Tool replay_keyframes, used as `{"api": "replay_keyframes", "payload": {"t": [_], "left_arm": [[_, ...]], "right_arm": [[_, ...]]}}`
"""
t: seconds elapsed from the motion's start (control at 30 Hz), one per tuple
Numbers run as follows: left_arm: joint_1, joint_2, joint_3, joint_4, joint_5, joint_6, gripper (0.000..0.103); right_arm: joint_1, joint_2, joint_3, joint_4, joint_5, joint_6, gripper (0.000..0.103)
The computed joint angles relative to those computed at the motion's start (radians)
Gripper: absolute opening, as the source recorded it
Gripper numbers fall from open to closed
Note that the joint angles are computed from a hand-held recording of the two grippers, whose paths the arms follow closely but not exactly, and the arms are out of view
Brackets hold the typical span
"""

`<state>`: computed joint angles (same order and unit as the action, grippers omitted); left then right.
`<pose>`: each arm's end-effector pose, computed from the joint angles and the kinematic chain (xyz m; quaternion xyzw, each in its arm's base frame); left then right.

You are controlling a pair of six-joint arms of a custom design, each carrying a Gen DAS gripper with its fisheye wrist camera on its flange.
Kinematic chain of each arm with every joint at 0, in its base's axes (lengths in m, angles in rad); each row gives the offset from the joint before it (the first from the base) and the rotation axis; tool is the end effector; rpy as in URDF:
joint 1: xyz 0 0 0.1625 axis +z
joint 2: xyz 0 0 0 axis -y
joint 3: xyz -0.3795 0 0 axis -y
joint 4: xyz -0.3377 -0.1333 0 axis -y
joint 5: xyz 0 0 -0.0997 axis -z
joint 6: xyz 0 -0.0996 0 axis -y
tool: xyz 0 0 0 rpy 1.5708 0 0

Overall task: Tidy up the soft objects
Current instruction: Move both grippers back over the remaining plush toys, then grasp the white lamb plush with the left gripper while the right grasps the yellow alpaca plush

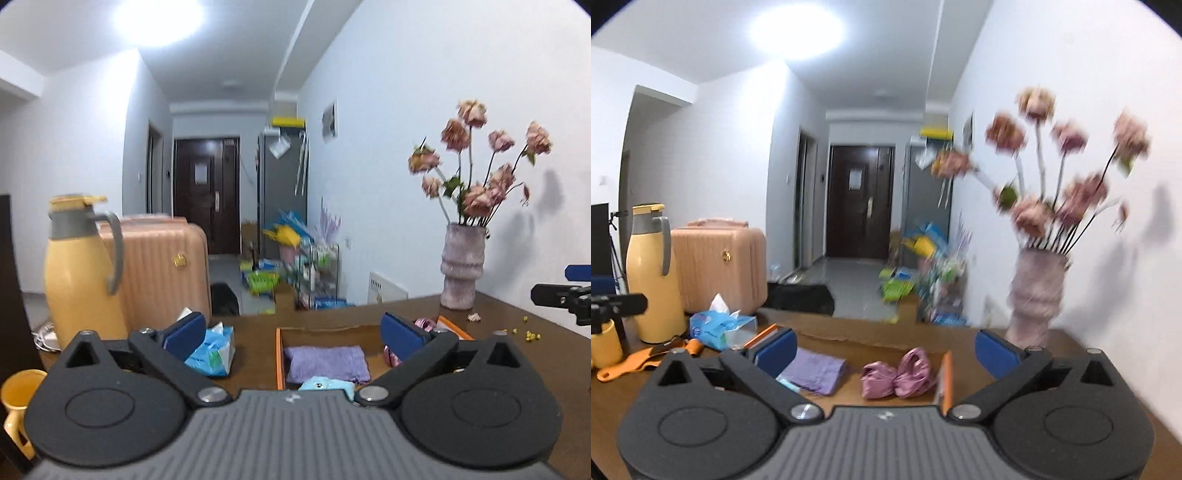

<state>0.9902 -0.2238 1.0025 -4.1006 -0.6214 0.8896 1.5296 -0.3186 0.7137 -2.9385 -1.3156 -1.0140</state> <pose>-0.1771 -0.6607 0.1180 0.1218 0.6580 -0.6298 0.3944 0.1250 -0.8137 0.1795 0.4625 -0.7474 0.4572 0.1362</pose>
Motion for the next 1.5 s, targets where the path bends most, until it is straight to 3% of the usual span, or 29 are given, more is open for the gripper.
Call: {"api": "replay_keyframes", "payload": {"t": [0.3,0.4,0.5,0.57,0.63,0.7,0.77,0.93,1.1,1.27,1.33,1.4,1.5], "left_arm": [[-0.095,-0.036,0.179,-0.218,0.068,0.078,0.103],[-0.137,-0.048,0.291,-0.309,0.120,0.054,0.103],[-0.183,-0.046,0.423,-0.402,0.170,-0.008,0.103],[-0.212,-0.024,0.488,-0.479,0.209,-0.041,0.103],[-0.235,0.006,0.534,-0.531,0.252,-0.081,0.103],[-0.240,0.018,0.596,-0.470,0.281,-0.203,0.103],[-0.235,0.018,0.629,-0.355,0.306,-0.312,0.103],[-0.221,0.020,0.610,-0.345,0.264,-0.337,0.103],[-0.180,0.023,0.600,-0.215,0.216,-0.457,0.103],[-0.095,-0.010,0.564,0.045,0.060,-0.656,0.103],[-0.057,-0.015,0.510,0.143,-0.002,-0.698,0.102],[-0.021,-0.026,0.459,0.250,-0.071,-0.751,0.092],[0.034,-0.034,0.383,0.380,-0.206,-0.816,0.082]], "right_arm": [[-0.041,-0.214,0.370,-0.177,0.117,0.005,0.103],[-0.068,-0.288,0.542,-0.259,0.128,0.010,0.103],[-0.121,-0.377,0.731,-0.285,0.164,-0.039,0.103],[-0.168,-0.422,0.849,-0.329,0.211,-0.052,0.103],[-0.241,-0.450,0.965,-0.405,0.327,-0.057,0.103],[-0.293,-0.468,1.040,-0.435,0.403,-0.073,0.103],[-0.312,-0.485,1.094,-0.465,0.381,-0.058,0.103],[-0.301,-0.491,1.099,-0.495,0.317,-0.006,0.103],[-0.293,-0.451,1.054,-0.500,0.269,0.002,0.098],[-0.250,-0.387,0.938,-0.413,0.129,0.063,0.086],[-0.238,-0.356,0.870,-0.347,0.109,0.097,0.079],[-0.222,-0.324,0.801,-0.292,0.089,0.124,0.073],[-0.202,-0.270,0.697,-0.232,0.066,0.169,0.073]]}}
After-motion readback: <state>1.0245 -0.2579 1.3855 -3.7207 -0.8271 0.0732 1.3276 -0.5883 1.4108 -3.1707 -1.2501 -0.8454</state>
